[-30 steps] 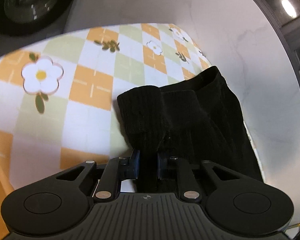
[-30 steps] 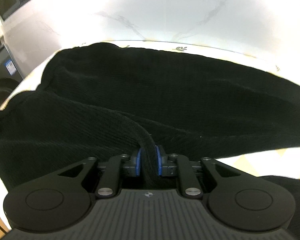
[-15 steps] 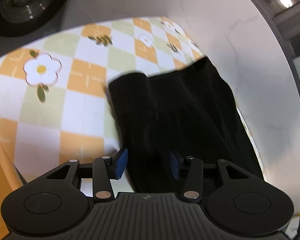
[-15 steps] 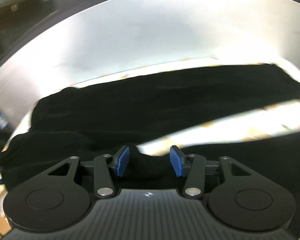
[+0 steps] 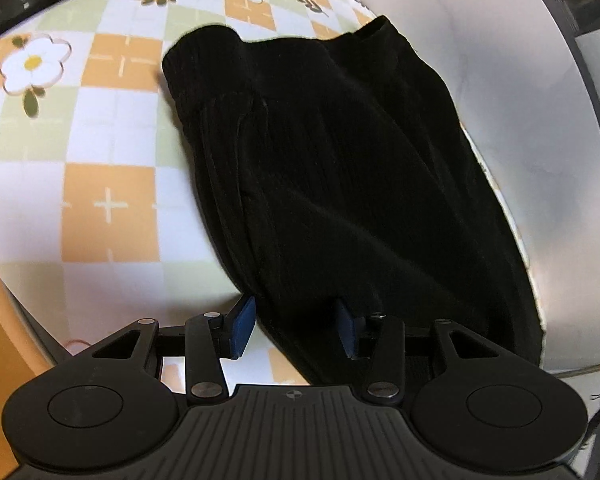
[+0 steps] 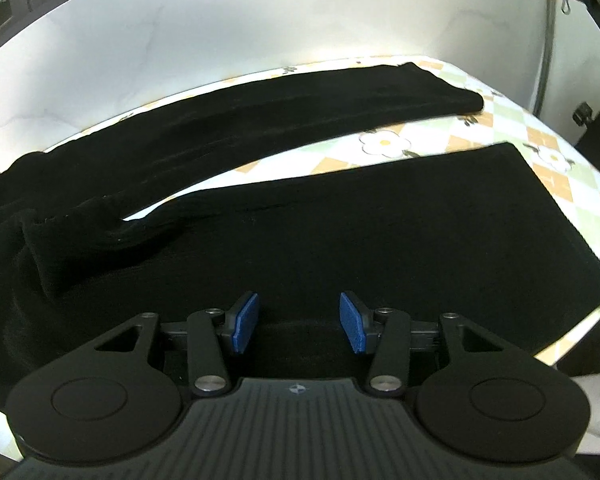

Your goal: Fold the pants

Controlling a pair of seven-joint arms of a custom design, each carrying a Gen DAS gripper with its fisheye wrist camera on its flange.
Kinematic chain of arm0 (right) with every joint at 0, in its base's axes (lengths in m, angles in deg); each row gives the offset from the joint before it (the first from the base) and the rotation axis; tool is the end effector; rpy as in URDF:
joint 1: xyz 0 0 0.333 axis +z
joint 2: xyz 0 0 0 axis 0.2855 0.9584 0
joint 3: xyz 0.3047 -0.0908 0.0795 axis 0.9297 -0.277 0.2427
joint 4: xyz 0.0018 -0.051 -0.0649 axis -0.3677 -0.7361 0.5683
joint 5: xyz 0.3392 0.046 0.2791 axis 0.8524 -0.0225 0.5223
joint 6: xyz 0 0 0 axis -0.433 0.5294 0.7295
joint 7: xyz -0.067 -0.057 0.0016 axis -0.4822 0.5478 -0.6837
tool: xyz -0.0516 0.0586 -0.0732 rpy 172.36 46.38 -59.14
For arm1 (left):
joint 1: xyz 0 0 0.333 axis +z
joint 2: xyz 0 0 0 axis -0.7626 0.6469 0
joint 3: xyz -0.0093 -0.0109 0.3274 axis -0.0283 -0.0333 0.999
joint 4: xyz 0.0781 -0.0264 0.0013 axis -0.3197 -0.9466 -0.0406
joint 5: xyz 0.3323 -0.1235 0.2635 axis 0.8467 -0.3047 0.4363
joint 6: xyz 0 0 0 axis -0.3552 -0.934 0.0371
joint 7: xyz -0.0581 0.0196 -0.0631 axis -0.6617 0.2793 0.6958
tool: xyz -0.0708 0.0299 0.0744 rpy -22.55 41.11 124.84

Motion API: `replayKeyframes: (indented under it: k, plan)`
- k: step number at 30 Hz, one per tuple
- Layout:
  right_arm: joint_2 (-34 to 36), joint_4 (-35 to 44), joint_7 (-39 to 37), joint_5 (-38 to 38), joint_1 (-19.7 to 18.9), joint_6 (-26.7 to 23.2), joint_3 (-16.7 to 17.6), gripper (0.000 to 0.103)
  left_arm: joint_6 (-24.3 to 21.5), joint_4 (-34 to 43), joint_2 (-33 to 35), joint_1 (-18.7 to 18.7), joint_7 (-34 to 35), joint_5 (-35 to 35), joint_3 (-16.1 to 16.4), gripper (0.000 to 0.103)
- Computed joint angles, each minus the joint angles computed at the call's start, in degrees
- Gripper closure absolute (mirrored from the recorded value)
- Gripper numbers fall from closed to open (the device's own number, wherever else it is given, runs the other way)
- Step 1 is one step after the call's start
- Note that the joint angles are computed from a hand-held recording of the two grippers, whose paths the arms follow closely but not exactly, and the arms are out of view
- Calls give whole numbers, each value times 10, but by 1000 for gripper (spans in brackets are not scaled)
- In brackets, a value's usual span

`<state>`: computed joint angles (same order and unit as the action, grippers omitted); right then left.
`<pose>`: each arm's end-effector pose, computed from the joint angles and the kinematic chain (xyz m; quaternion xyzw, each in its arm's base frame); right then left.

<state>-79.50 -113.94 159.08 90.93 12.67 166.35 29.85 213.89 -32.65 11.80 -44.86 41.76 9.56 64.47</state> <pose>0.6204 -0.1049 0.7356 -0.6697 0.6549 -0.2305 0.2637 0.7078 0.0141 0.5628 -0.9382 0.1377 -0.3095 0.0715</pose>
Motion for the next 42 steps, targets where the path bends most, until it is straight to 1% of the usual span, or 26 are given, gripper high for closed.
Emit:
replayKeyframes:
  k: [2, 4, 7, 10, 12, 13, 17, 23, 25, 27, 29, 30, 31, 35, 37, 40, 42]
  plan:
    - [2, 1, 1, 2, 1, -1, 1, 55, 33, -21, -8, 2, -3, -23, -4, 59]
    - [7, 5, -1, 9, 1, -3, 0, 55, 69, -41, -12, 7, 16, -61, -11, 59]
    - [8, 8, 2, 14, 0, -2, -1, 55, 109, -46, -2, 21, 114, -171, -35, 60]
    - [7, 4, 6, 22, -3, 12, -4, 55, 118, -35, 11, 12, 130, -162, -31, 59]
    - [-3, -7, 6, 26, -6, 29, -6, 55, 122, -31, 16, 5, 103, -143, -22, 60]
    - [-9, -15, 9, 28, -8, 39, -8, 55, 119, -28, 17, 3, 95, -136, -20, 60]
    - [-40, -55, 40, 17, -22, 67, -14, 55, 81, -10, 20, -3, 92, -96, -17, 60]
    - [-91, -119, 93, -9, -45, 86, -20, 55, 31, 33, 36, -2, 100, -85, -19, 61]
    - [-96, -128, 104, -15, -50, 89, -20, 55, 4, 82, 69, -3, 102, -78, -18, 61]
    - [-102, -136, 117, -19, -54, 89, -20, 55, -17, 106, 82, -3, 107, -74, -19, 61]
    - [-102, -139, 118, -9, -53, 96, -23, 55, -38, 128, 94, -3, 106, -71, -20, 61]
    - [-100, -138, 114, -7, -52, 98, -24, 55, -47, 161, 117, -7, 100, -65, -18, 61]
    - [-104, -142, 112, -5, -52, 101, -25, 55, -58, 174, 124, -7, 98, -63, -19, 61]
    - [-92, -138, 105, 27, -51, 120, -33, 55, -83, 204, 141, -8, 95, -57, -20, 61]
    - [-77, -126, 120, 29, -55, 128, -32, 55, -96, 220, 148, -8, 94, -54, -20, 61]
    - [-61, -107, 141, 44, -56, 121, -34, 54, -108, 237, 159, -11, 90, -48, -20, 61]
    - [-64, -105, 116, 61, -51, 105, -37, 54, -120, 250, 166, -12, 90, -45, -20, 61]
